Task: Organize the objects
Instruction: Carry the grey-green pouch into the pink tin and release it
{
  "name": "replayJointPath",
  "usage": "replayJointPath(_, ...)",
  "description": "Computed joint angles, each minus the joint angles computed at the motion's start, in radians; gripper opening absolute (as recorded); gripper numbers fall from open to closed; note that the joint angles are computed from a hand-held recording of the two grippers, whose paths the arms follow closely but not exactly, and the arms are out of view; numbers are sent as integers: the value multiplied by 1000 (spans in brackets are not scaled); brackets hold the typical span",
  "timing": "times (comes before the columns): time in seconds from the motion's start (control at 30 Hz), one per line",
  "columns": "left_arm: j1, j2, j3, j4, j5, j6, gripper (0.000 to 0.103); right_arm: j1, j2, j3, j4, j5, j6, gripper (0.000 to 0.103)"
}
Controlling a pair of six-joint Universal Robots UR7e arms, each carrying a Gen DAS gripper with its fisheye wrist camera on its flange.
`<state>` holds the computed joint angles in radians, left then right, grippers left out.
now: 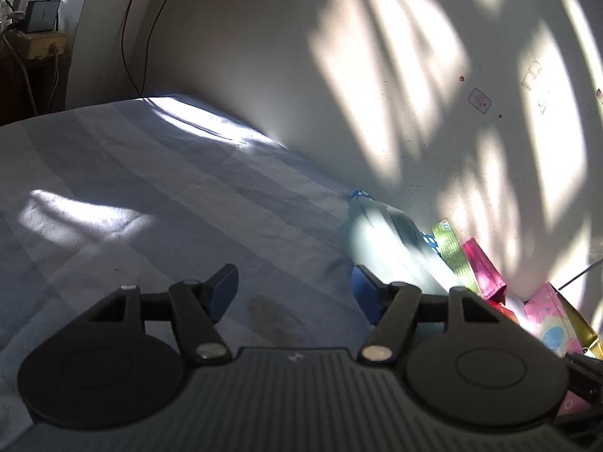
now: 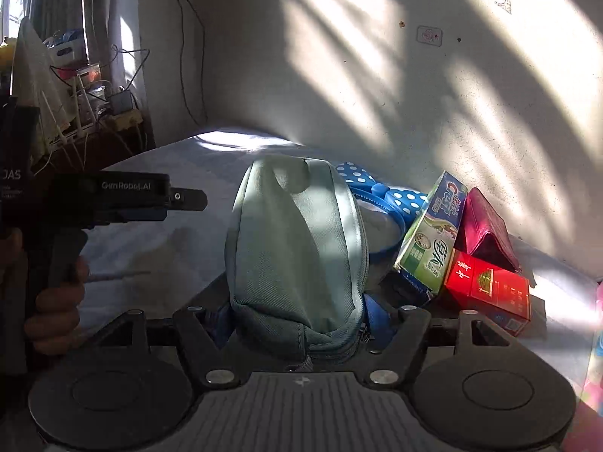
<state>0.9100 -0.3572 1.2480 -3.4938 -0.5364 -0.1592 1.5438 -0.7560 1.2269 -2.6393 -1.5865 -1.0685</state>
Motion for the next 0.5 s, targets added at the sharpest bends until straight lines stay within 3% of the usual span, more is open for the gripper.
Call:
replayJointPath(0.07,0,-9,25,-38,-66,8,79,-31,-87,123,-52,-4,-52,66)
replayJointPath(0.13,-2,-13,41,-53,-130,34,79,-58,-157,221,-111,-9,-87,67)
replayJointPath(0.3,-15,-34,68,89,-303,-54,79,-118,-270,405,-248,25,-70,69)
replayJointPath(0.37,-34,-27,52,186,-325,-75,79,-131,-281,450,-314,46,-58,70)
replayJointPath(0.5,-60,10,-42,511,-283,-195,83,-136,-269,481,-396,60,-73,74)
